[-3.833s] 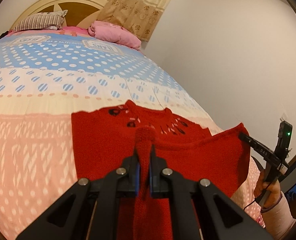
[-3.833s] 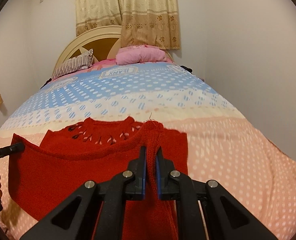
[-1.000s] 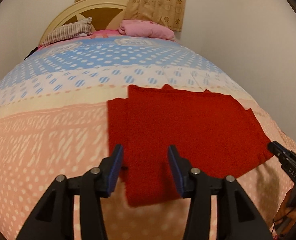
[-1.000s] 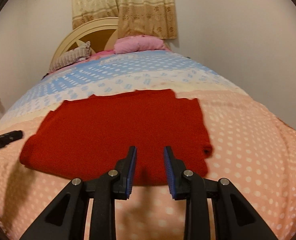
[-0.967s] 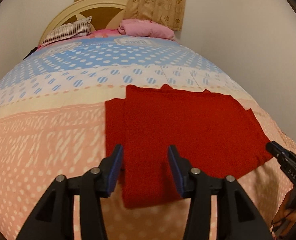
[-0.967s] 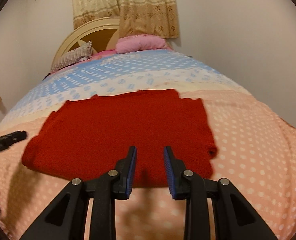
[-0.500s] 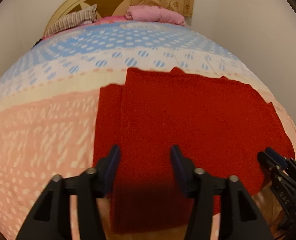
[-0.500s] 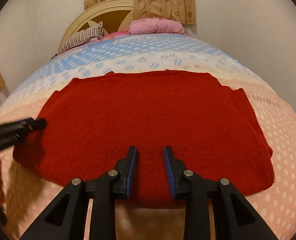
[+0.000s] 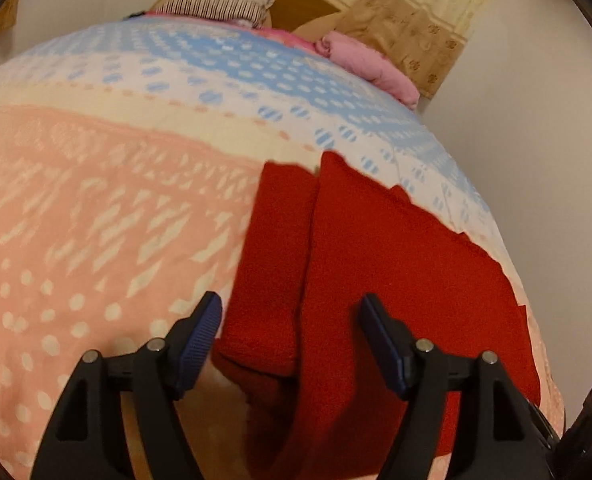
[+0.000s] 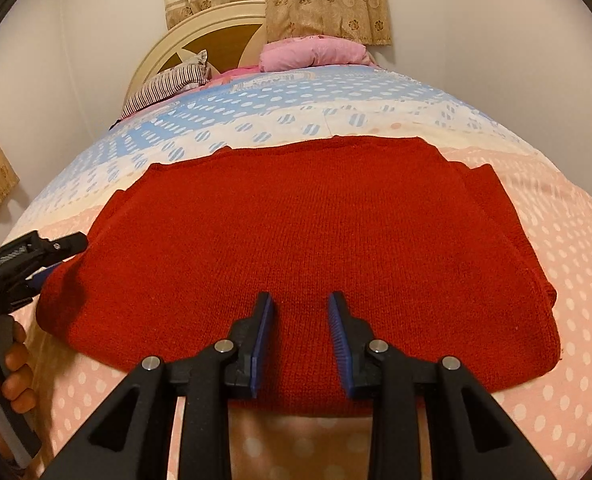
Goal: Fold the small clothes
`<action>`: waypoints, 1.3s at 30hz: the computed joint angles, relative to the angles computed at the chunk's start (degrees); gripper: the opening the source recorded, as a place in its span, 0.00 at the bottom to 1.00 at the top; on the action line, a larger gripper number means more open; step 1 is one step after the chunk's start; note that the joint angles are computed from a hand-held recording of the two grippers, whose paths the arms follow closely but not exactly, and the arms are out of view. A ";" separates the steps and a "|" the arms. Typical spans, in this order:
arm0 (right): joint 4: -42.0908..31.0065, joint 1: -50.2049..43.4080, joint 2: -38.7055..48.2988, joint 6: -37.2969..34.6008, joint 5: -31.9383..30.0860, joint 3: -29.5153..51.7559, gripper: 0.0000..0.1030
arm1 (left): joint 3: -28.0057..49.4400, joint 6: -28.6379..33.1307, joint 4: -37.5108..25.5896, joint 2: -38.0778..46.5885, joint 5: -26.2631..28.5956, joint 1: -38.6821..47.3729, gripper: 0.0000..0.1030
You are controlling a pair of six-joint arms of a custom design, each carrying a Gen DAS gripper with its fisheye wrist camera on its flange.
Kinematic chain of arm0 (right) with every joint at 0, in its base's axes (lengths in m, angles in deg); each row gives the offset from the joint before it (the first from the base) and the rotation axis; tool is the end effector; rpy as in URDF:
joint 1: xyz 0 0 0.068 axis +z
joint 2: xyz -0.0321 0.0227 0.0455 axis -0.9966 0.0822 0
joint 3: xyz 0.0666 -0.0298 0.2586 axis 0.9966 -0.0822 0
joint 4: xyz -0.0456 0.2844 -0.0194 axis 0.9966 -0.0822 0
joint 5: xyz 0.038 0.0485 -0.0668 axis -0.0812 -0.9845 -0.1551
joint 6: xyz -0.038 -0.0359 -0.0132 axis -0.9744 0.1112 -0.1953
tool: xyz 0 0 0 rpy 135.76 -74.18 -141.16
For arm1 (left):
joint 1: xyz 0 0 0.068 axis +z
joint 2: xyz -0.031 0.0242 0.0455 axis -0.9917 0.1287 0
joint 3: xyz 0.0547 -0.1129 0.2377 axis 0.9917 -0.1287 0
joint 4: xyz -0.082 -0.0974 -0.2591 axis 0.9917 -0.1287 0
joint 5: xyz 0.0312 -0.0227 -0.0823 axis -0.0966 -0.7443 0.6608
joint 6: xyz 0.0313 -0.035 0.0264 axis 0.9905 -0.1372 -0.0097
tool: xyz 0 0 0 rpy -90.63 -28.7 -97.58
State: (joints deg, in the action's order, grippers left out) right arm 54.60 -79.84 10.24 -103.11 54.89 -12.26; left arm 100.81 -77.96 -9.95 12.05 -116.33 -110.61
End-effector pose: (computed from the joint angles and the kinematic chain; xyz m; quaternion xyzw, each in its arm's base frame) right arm 0.3600 0.0487 0.1669 -0.2350 0.8889 0.1625 0.3581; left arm 0.2619 -0.1209 0.1713 -0.3656 0.8484 -0.0748 0.3754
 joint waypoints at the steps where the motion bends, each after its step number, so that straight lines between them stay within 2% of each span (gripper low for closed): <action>1: 0.05 -0.03 0.00 0.03 -0.08 -0.02 0.29 | 0.39 0.21 0.48 0.87 -0.92 -0.48 0.77; 4: -0.07 -0.13 0.08 -0.02 -0.17 0.07 0.29 | 1.08 1.92 1.64 1.70 0.51 -0.16 0.89; 7: -0.10 -0.24 0.07 0.20 -0.62 0.04 0.29 | -1.05 1.81 6.57 0.49 3.34 1.23 0.87; 8: -0.12 -0.28 0.05 0.31 -0.80 0.01 0.30 | -2.36 1.71 9.24 -0.24 4.52 1.63 0.83; 9: -0.16 -0.31 0.07 0.40 -0.98 0.03 0.30 | -3.98 1.71 12.52 -1.04 6.55 2.30 0.67; 10: -0.19 -0.39 0.10 0.44 -1.18 0.03 0.30 | -4.83 1.41 14.67 -1.14 8.57 2.94 0.45; 11: -0.26 -0.46 0.18 0.45 -1.36 0.11 0.30 | -6.02 0.72 17.38 -0.87 11.41 3.71 0.39; 12: -0.30 -0.51 0.21 0.52 -1.53 0.13 0.30 | -7.42 -0.07 20.23 -0.56 12.89 4.04 0.38; 20: -0.17 -0.65 0.45 0.60 -1.81 0.22 0.30 | -9.98 -3.81 23.78 -1.91 12.12 4.46 0.40; 25: 0.49 -0.01 -0.31 0.24 0.06 -0.43 0.29 | -9.78 -6.59 22.98 -2.10 9.33 3.19 0.40; 28: 1.80 0.48 -2.54 0.57 -0.14 -1.62 0.29 | -9.34 -5.35 22.22 -1.62 8.00 2.95 0.39; 31: 1.55 2.45 -3.83 1.80 -0.90 -0.38 0.29 | -7.99 -4.36 20.39 -0.89 6.60 2.43 0.33; 34: -0.69 5.39 -1.75 1.15 -0.29 2.17 0.29 | -6.70 -2.50 19.36 -0.39 7.36 3.29 0.31; 37: -2.81 7.34 2.81 0.04 1.50 3.87 0.30 | -2.77 1.46 14.19 0.68 4.75 2.13 0.28; 39: -2.05 6.40 2.56 0.84 -0.53 3.48 0.30 | 0.90 4.81 10.93 2.27 2.14 0.64 0.28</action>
